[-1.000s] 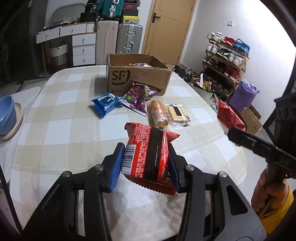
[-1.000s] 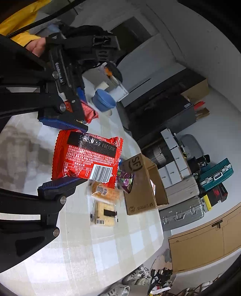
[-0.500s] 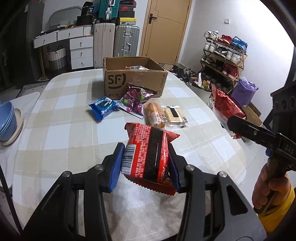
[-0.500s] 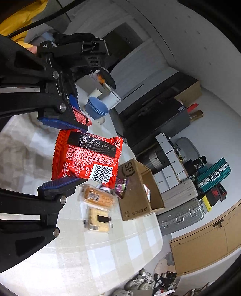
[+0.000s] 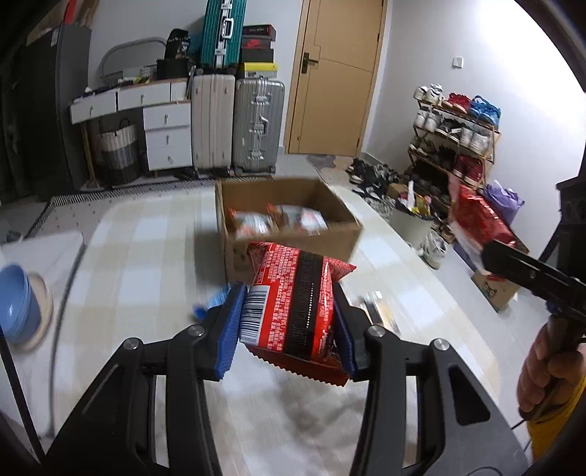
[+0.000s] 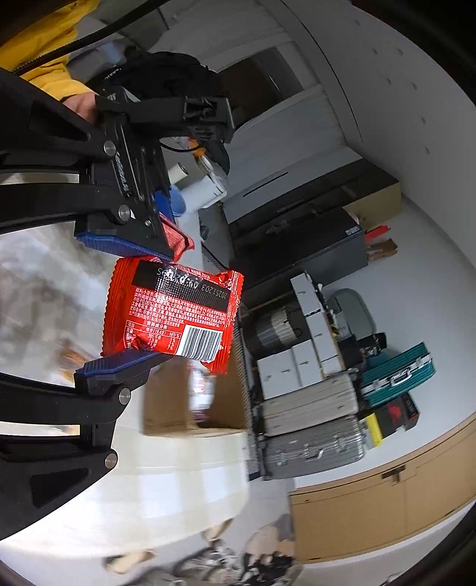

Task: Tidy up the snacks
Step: 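Lift both held red wafer packs and carry them over the cardboard box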

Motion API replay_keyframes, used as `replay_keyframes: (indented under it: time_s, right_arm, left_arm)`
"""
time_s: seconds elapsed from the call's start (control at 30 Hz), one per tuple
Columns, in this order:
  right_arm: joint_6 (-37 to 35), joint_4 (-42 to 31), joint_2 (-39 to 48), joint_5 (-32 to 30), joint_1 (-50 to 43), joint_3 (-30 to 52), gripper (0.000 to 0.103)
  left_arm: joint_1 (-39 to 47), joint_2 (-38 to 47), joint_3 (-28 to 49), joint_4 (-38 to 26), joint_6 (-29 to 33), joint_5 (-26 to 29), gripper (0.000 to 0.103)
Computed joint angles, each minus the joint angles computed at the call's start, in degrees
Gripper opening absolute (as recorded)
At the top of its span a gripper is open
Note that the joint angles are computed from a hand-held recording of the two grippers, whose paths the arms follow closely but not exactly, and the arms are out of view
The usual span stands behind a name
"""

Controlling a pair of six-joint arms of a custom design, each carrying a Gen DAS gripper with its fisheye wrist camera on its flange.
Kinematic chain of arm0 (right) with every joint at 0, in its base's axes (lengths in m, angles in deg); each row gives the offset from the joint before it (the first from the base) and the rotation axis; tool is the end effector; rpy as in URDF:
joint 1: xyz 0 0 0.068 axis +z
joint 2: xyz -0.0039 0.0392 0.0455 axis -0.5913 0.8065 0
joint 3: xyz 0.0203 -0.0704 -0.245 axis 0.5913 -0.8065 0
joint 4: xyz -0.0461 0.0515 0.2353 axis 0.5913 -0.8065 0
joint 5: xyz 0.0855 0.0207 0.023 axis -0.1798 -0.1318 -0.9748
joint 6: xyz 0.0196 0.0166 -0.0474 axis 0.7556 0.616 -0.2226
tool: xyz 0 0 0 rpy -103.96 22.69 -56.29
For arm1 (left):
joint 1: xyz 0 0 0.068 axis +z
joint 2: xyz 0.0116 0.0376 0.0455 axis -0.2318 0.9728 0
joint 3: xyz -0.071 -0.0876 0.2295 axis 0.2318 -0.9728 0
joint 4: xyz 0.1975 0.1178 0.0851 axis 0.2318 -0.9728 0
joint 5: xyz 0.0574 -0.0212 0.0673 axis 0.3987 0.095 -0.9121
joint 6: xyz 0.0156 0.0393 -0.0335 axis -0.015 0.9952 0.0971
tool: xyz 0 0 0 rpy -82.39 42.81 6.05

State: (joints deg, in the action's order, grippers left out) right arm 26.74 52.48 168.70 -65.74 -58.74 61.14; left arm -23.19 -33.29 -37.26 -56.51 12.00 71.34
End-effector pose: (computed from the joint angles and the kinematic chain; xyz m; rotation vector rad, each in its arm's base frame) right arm 0.2491 -0.0672 0.2135 -0.5854 1.9609 0.9727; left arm 0.1310 -0.0194 0.2612 -0.0783 2.2021 -0.1110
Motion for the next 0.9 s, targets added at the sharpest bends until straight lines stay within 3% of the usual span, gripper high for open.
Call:
replay_keyframes:
  time_s: [0.1,0.23,0.43,0.57,0.67,0.9]
  right_arm:
    - [9.3,6.5,3.6,2.0,4.8,5.8,0.046]
    - [20.0,12.2,12.0,4.8,9.9,15.9,0.046]
    - [29.6,10.7,28.4,12.5,16.5,37.4,0.046]
    - [30.8,6.0,38.4,17.4,19.5,50.8,0.046]
    - [29.5,0.2,45.8,21.6,21.4,61.0,0.046]
    - [25.6,-4.1,53.3,26.5,23.7,69.8,0.046]
  left_arm:
    - [5.8,9.0,5.6,4.8,4.2,3.2,0.042]
    - [8.9,21.3,15.1,8.7,8.1,3.5,0.042]
    - [13.2,41.5,32.7,8.5,10.7,8.5,0.042]
    - [13.9,56.9,44.8,9.1,12.3,8.1,0.042]
    - [15.0,68.2,56.2,4.2,12.0,9.9,0.042]
    - [14.2,76.0,59.8,5.2,13.1,9.3,0.042]
